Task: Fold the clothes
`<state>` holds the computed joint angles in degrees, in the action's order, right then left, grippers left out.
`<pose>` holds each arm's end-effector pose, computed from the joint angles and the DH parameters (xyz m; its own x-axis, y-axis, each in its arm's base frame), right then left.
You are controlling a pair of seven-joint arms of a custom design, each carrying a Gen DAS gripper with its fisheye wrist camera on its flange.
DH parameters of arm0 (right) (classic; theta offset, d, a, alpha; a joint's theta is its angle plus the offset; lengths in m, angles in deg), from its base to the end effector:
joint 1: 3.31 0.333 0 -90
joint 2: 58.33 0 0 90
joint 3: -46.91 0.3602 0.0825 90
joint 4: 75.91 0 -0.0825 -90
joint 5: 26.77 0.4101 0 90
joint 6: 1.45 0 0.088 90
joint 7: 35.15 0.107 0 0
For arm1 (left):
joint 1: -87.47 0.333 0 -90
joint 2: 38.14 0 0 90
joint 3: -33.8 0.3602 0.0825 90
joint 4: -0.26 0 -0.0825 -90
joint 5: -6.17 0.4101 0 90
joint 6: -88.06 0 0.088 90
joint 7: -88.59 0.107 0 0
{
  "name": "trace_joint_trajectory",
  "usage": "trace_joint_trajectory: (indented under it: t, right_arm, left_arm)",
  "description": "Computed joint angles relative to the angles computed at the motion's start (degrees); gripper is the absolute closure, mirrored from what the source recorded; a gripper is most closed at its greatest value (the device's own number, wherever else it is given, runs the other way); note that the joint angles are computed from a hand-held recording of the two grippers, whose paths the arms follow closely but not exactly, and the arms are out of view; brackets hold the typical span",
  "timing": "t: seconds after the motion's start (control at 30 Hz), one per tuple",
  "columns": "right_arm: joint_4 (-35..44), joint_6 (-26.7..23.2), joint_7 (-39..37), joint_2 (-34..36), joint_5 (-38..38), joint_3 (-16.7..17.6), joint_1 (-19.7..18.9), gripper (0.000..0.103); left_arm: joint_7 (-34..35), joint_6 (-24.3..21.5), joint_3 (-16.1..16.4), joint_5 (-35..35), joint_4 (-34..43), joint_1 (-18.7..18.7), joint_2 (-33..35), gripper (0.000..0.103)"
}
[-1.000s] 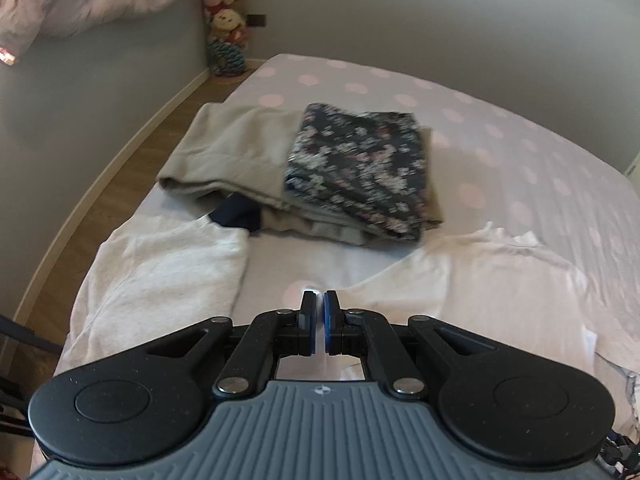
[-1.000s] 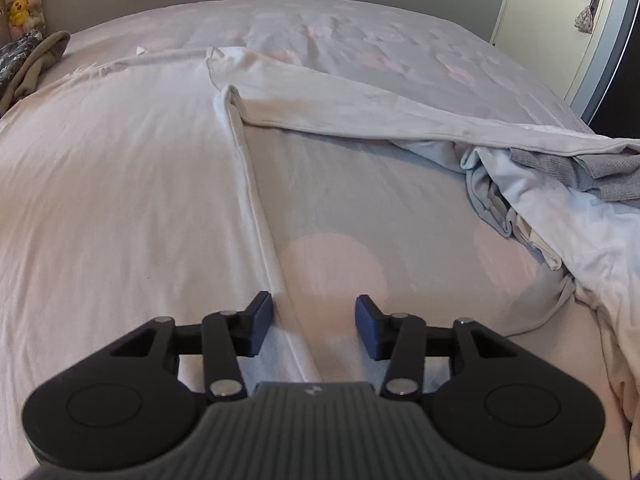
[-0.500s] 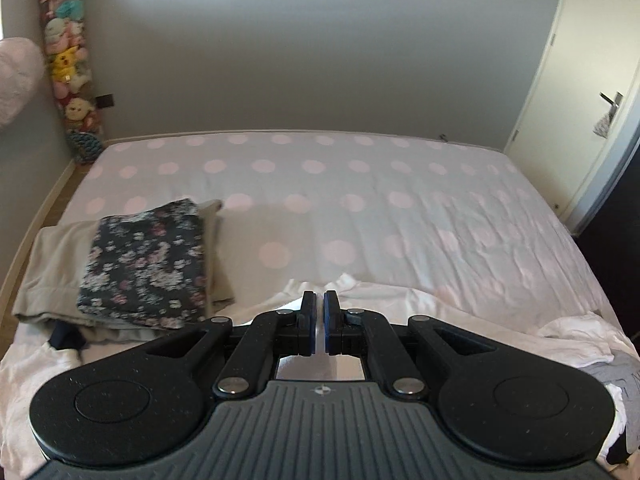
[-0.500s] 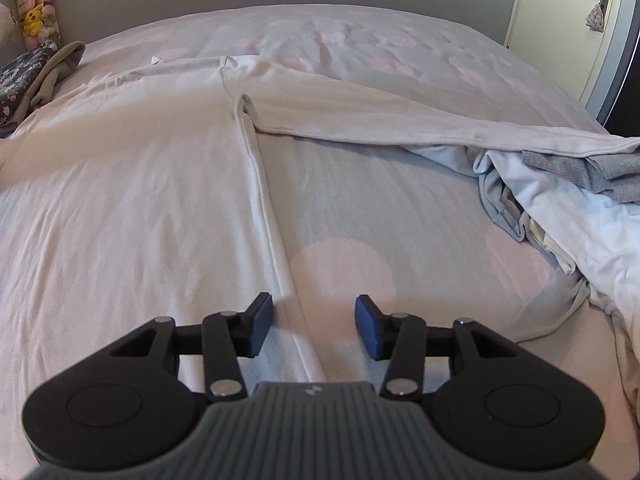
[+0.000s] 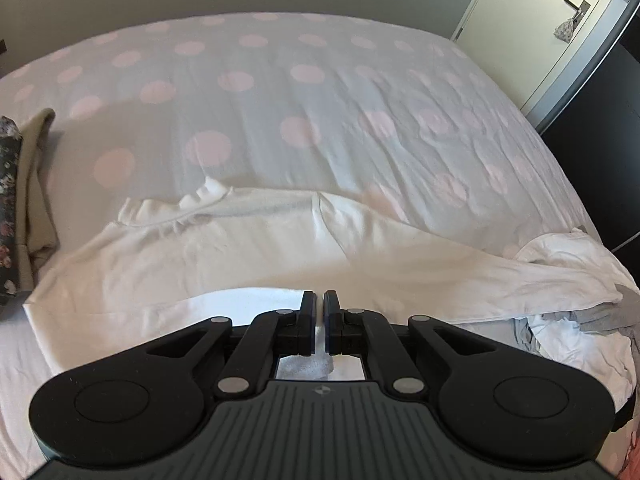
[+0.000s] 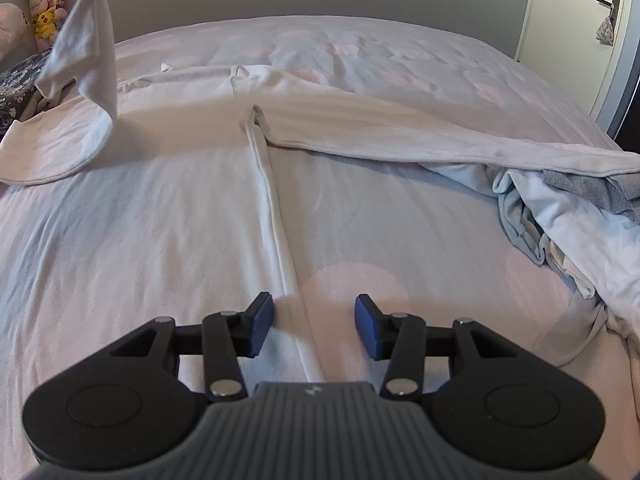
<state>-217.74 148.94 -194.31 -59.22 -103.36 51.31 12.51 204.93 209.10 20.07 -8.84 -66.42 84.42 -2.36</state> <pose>0.4515 0.1908 0.3254 -0.4179 -0.9082 0.0226 -0.6848 0.2985 -0.6647 0.7894 -0.1878 0.5083 -0.5813 -0.7847 0.2153 -0.7770 0.4567 -0.4333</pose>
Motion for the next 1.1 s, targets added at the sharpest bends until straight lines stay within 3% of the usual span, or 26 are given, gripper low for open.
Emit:
trace_joint_trajectory:
  t: [0.17,0.23,0.3,0.53,0.67,0.87,1.1]
  right_arm:
    - [0.13,0.37,1.18,0.36,-1.44,-0.21,-0.09,0.053]
    - [0.07,0.43,1.53,0.29,-1.75,-0.23,-0.10,0.053]
    - [0.04,0.32,1.78,0.17,-1.93,-0.20,-0.08,0.053]
    - [0.21,-1.10,4.08,-1.21,-5.28,0.47,0.31,0.054]
    - [2.06,3.51,3.09,-0.56,-7.79,-0.04,-0.24,0.055]
    - [7.60,6.50,-3.34,2.71,-7.65,-0.38,0.05,0.055]
    - [14.55,8.04,-11.63,6.90,-4.83,-1.81,0.65,0.055]
  left_arm:
    - [0.78,0.64,-0.59,-0.52,0.38,-0.22,3.18,0.096]
    - [1.08,1.39,-0.74,-0.87,0.00,0.03,3.40,0.073]
    - [1.58,2.40,-0.95,-1.47,-0.87,0.54,3.08,0.066]
    - [8.25,7.36,0.02,-3.02,-9.06,5.44,-2.51,0.066]
    - [11.44,11.08,1.74,-2.88,-15.18,8.30,-5.96,0.066]
    - [17.04,18.94,3.94,-1.24,-23.98,11.38,-9.57,0.066]
    - [24.08,27.72,3.58,-0.60,-31.95,13.58,-9.56,0.066]
